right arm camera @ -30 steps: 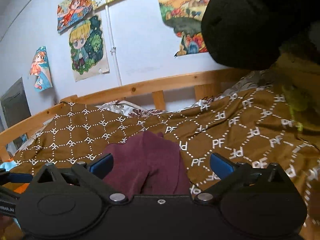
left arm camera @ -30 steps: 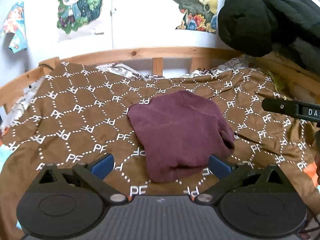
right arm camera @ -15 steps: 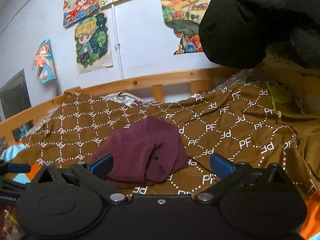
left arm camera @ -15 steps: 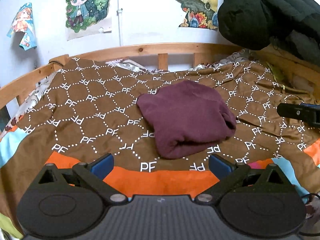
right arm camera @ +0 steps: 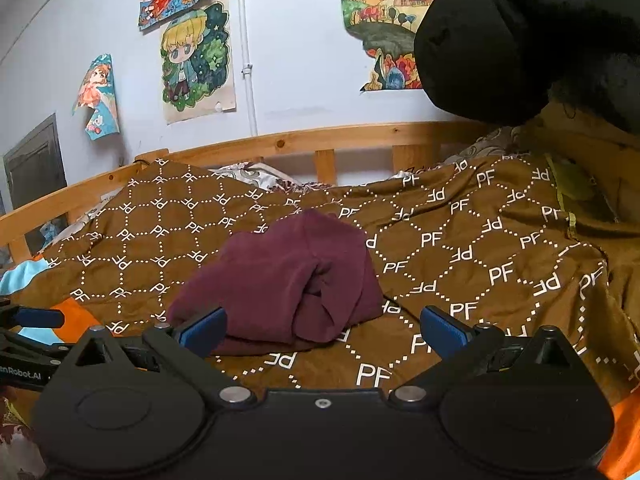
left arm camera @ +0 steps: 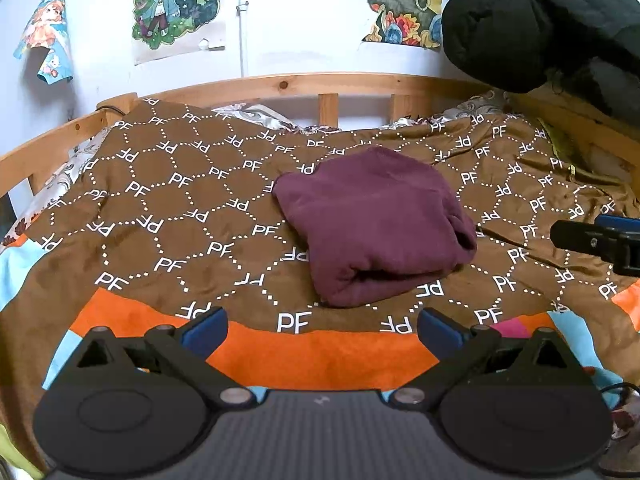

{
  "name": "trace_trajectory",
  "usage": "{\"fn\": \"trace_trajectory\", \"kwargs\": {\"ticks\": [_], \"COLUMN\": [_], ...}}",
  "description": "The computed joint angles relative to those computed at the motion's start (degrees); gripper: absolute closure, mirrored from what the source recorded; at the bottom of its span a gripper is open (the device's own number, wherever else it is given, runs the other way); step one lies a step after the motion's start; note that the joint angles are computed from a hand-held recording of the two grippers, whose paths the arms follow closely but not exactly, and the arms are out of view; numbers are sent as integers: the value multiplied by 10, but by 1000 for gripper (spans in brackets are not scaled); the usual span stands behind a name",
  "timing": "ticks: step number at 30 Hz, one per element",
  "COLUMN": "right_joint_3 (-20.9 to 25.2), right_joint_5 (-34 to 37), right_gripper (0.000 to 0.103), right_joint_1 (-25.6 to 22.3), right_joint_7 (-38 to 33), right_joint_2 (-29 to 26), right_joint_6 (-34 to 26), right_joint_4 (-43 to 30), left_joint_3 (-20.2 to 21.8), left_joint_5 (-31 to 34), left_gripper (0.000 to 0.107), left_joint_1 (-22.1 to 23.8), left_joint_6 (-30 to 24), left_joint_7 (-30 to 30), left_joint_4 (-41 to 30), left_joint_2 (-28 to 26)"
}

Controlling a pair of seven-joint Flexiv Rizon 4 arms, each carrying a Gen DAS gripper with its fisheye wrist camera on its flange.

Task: Fold small clothes

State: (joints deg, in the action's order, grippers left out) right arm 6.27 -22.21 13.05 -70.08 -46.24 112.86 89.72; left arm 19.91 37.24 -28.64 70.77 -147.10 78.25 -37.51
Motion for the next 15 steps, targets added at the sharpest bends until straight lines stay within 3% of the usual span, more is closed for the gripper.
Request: {"fn": "trace_trajectory", "kwargs": {"ticks": [15], "right_joint_3": [4], "right_joint_5": [-3], "right_gripper": [1], "right_joint_1": [-4], "right_joint_7": [2], "right_joint_2": [-2], "right_joint_6": [-2], "right_joint_4": [-3], "left_joint_3": [-1], "left_joint_5": [10], "left_gripper": [4], "left_joint_1": [-1], "left_joint_6": [-11], "left_joint_7": [-6], "left_joint_4": [-7], "left_joint_2": [0]}}
